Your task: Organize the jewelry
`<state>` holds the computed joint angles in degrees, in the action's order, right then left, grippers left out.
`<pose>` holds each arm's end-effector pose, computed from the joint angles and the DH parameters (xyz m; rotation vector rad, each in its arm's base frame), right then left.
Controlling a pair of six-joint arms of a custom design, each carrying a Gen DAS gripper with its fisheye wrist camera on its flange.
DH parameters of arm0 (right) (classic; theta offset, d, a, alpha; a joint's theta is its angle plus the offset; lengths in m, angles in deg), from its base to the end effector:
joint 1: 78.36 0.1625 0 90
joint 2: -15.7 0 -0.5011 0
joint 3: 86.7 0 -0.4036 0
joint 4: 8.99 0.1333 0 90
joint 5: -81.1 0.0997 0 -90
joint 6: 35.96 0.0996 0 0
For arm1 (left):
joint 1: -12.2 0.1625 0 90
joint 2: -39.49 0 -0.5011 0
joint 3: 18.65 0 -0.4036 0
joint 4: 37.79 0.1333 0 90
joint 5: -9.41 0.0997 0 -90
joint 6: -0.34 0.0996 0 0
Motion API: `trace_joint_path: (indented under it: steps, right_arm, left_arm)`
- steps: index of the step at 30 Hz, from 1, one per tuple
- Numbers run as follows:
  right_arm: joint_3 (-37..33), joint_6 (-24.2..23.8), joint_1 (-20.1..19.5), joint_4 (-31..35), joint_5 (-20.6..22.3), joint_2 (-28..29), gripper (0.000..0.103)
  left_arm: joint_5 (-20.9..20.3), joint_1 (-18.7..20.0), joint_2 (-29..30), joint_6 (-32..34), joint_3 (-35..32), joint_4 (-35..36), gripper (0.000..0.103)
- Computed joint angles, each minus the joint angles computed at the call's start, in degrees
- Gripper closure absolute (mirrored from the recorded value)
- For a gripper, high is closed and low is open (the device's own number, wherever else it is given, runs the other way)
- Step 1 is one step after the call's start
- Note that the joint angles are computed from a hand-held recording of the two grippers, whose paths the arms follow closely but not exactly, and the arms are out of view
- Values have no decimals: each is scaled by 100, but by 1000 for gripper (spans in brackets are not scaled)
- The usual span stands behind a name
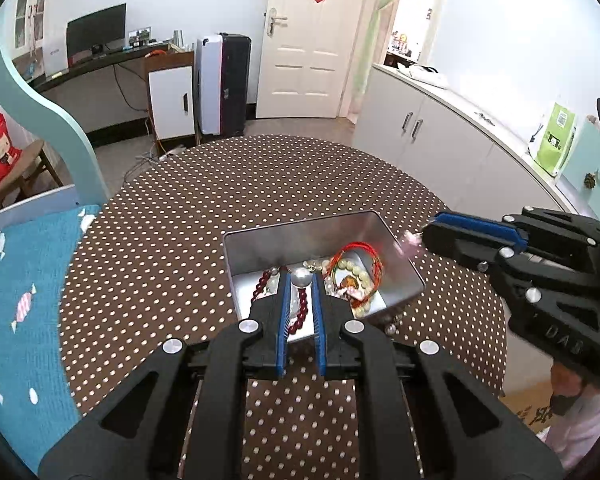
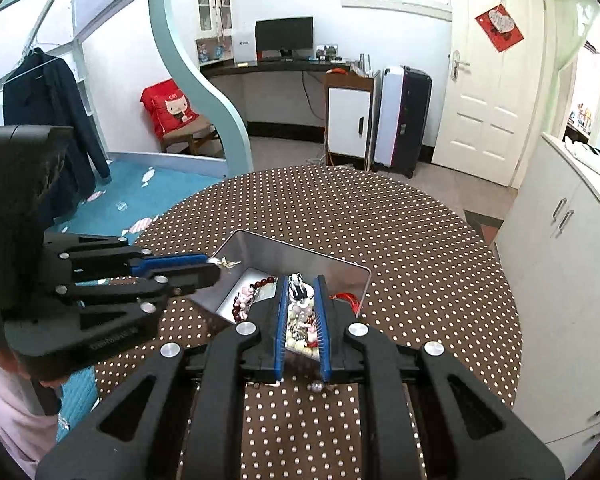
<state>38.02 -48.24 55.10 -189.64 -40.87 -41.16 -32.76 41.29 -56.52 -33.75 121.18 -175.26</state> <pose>0.4373 -0.3443 0.1690 1.0917 -2.3883 0.7108 -0.1986 -0.3475 0.3210 0.5421 2.4252 -0.8659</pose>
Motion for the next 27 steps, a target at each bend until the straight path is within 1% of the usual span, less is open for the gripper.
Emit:
trace_joint_path:
  steps: [1,2,3,4,5,7,9,11,14,16,18,20,22,23,24,25,27]
  right_arm:
    - [-47,20,-29,53,-51,47,83]
    - [-83,84,-46,112,-144,79,74]
    - [-84,126,-59,62,-231,101,55]
    - [-44,122,-78,-28,-245,94,49]
    - [-5,122,-107,-52,-223,65,49]
    - [151,226,-158,-131,-257,-34,49]
    - [275,332,-194,-118,-331,-96,49]
    - [453,461,-267,-42,-390,-142,49]
    - [653,552,-393,113,-313,-89,52]
    - [675,601,-441,237,-302,37,63]
    - [682,615,-470,283,-257,150,67]
    - [676,669,-524,345,-226,256,70]
    - [664,625,-539,263,-186,315,77]
    - [642,626,-549,294,-136,315,78]
    - [619,618,-541,299,-166,333,81]
    - [604,602,-529,285,-206,350,86]
    - [595,567,-563,250,-184,345,87]
  left_arm:
    - [-7,54,80,155,29,-255,92]
    - [36,78,151,220,42,-360,91]
    - [11,119,202,163,-10,-233,86]
    - [-8,188,251,119,-65,-161,80]
    - [4,237,292,81,-90,-142,71]
    - [42,236,289,-29,-89,-28,71]
    - [-31,164,202,-43,-9,-63,71]
    - [-59,13,48,-119,93,58,71]
    - [-177,-172,-165,-299,257,223,71]
    - [-230,-302,-288,-421,347,352,71]
    - [-296,-455,-348,-539,422,467,71]
    - [-350,-512,-342,-566,466,486,71]
    - [-435,-508,-291,-655,502,511,71]
    - [-477,-474,-237,-689,509,520,71]
    - [-498,-432,-156,-736,514,534,71]
    - [-526,-408,-112,-759,527,546,71]
    - [-639,-305,68,-735,557,422,71]
